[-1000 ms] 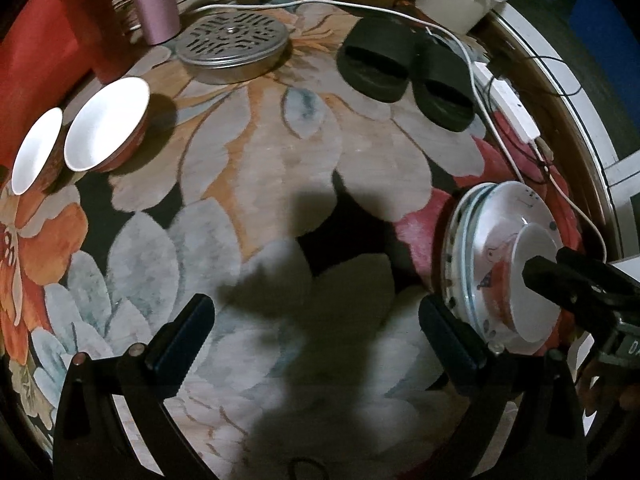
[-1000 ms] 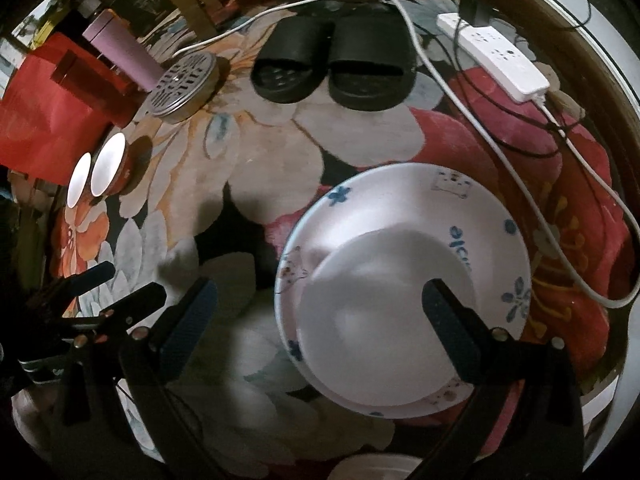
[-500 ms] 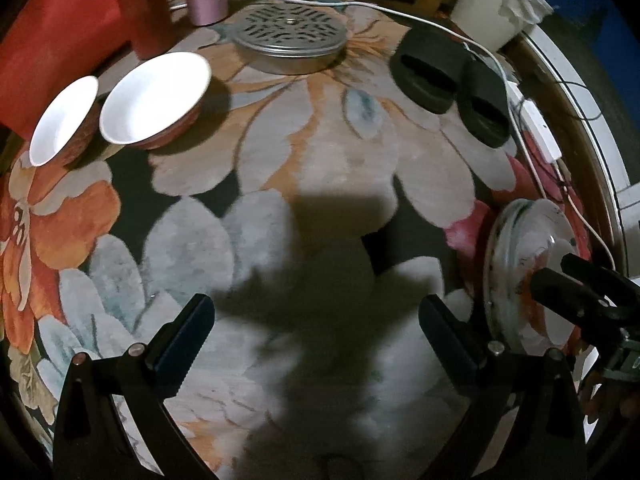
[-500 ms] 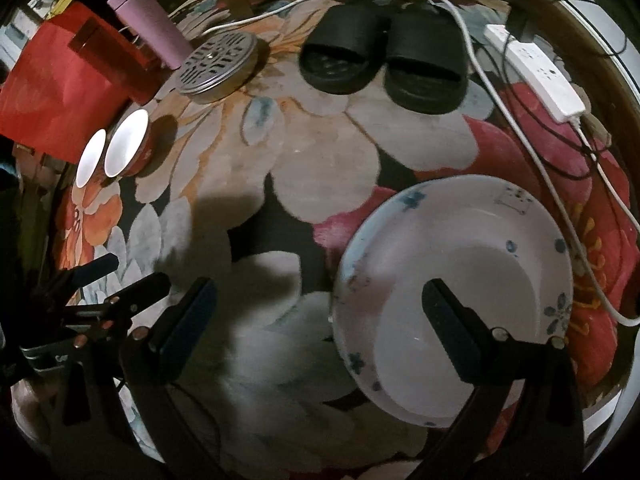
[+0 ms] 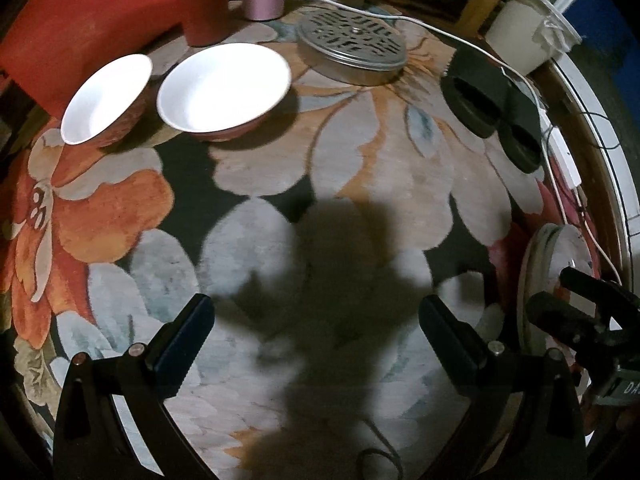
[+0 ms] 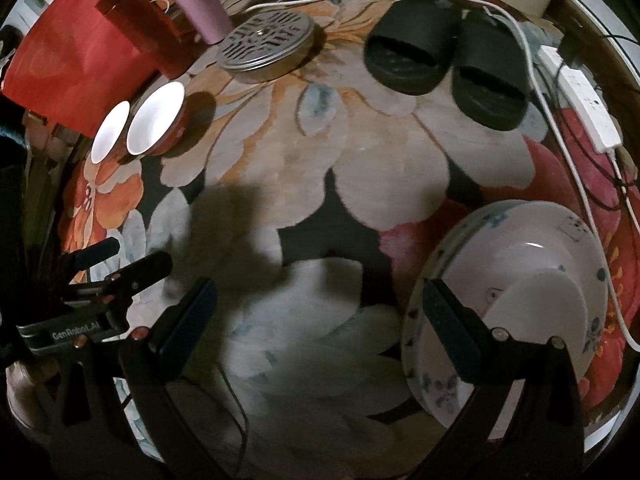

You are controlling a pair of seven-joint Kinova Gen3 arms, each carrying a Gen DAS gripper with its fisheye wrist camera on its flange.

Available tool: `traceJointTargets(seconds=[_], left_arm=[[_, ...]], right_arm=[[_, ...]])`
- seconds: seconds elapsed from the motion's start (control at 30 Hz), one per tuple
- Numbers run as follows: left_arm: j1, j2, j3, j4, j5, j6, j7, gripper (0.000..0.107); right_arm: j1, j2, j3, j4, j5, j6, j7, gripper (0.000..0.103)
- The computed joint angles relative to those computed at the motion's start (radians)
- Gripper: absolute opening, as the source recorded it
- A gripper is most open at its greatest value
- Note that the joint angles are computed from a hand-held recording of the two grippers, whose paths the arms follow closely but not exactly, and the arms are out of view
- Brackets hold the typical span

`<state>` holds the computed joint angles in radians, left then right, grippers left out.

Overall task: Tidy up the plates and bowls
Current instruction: 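Withdraw both grippers from the stack toward the remaining white bowls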

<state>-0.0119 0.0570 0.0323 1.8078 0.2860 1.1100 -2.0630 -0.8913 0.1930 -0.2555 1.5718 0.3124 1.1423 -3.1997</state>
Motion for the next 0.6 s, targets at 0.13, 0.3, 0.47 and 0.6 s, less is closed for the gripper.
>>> traceJointTargets(seconds=[0.13,0.3,0.47,0.6], left_arm=[[-0.029,0.024,-0.021,-0.022,-0.003,0.003,0.001,0.102],[-0.08,0.063,-0.041,-0.068,0.001,0.005,0.004,0.102],[-0.135,0.101,-0.054,-0.131,0.015,0.01,0.02,0.102],[-0.175,0.122,-0.061,-0.173,0.033,0.015,0.039,0.102]], right_arm=[[0.036,0.024,0.012,-0.008,-0.032,-0.075,0.049,0.103],[0.062,0.073,0.036,-0.048,-0.056,-0.141,0.123,0.103],[0.107,0.146,0.061,-0.111,-0.128,-0.224,0.241,0.103],[0.136,0.209,0.086,-0.187,-0.175,-0.268,0.322,0.102]])
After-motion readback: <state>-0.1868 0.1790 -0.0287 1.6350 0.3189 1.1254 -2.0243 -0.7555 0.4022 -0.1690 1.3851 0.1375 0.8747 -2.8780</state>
